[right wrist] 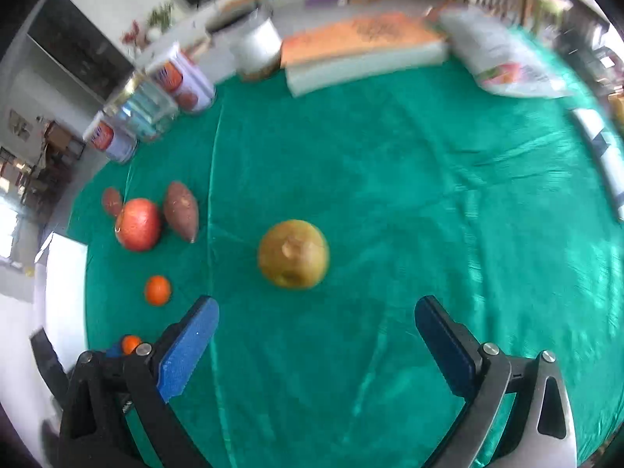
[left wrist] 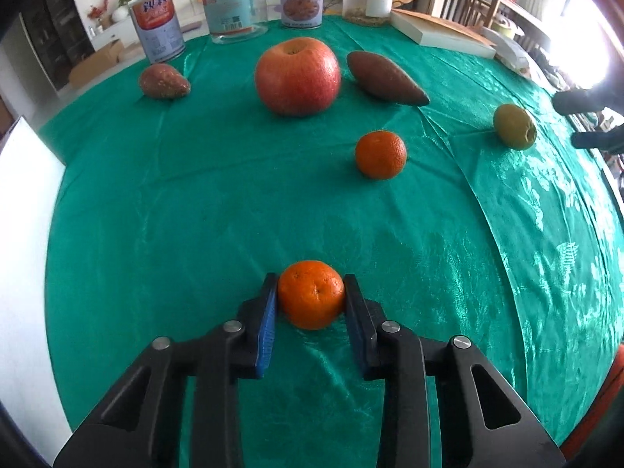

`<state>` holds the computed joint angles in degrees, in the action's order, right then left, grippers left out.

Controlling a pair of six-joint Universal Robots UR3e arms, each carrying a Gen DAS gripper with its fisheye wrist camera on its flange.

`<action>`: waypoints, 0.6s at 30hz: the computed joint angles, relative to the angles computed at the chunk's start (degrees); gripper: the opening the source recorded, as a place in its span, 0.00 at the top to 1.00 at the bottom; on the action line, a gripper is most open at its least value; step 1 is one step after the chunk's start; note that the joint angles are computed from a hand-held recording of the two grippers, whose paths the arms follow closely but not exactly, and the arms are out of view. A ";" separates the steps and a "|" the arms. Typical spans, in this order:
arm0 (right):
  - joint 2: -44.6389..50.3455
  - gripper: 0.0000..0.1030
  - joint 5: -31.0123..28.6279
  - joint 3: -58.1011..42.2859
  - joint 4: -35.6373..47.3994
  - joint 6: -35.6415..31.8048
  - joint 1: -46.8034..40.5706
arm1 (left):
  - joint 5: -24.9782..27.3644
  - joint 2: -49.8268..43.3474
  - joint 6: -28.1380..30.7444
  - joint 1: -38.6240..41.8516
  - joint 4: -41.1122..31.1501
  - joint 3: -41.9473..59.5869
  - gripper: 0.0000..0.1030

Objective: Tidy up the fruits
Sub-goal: 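Grasp a tangerine with the left tool while the right tool grasps the green-yellow pear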

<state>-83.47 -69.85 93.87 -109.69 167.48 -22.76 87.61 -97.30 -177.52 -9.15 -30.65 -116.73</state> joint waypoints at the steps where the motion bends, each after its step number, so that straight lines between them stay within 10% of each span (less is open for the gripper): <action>1: 4.96 0.05 0.35 -5.65 3.58 0.56 1.56 | -0.93 0.21 -0.10 0.59 -0.88 0.21 0.69; 8: 19.29 0.50 -10.76 -21.42 8.88 8.32 10.19 | -5.10 7.08 2.82 5.49 -5.50 -3.26 0.70; 18: 10.74 0.52 -12.52 -21.44 12.40 4.86 15.41 | -15.72 25.32 8.72 17.81 -23.38 -4.76 0.70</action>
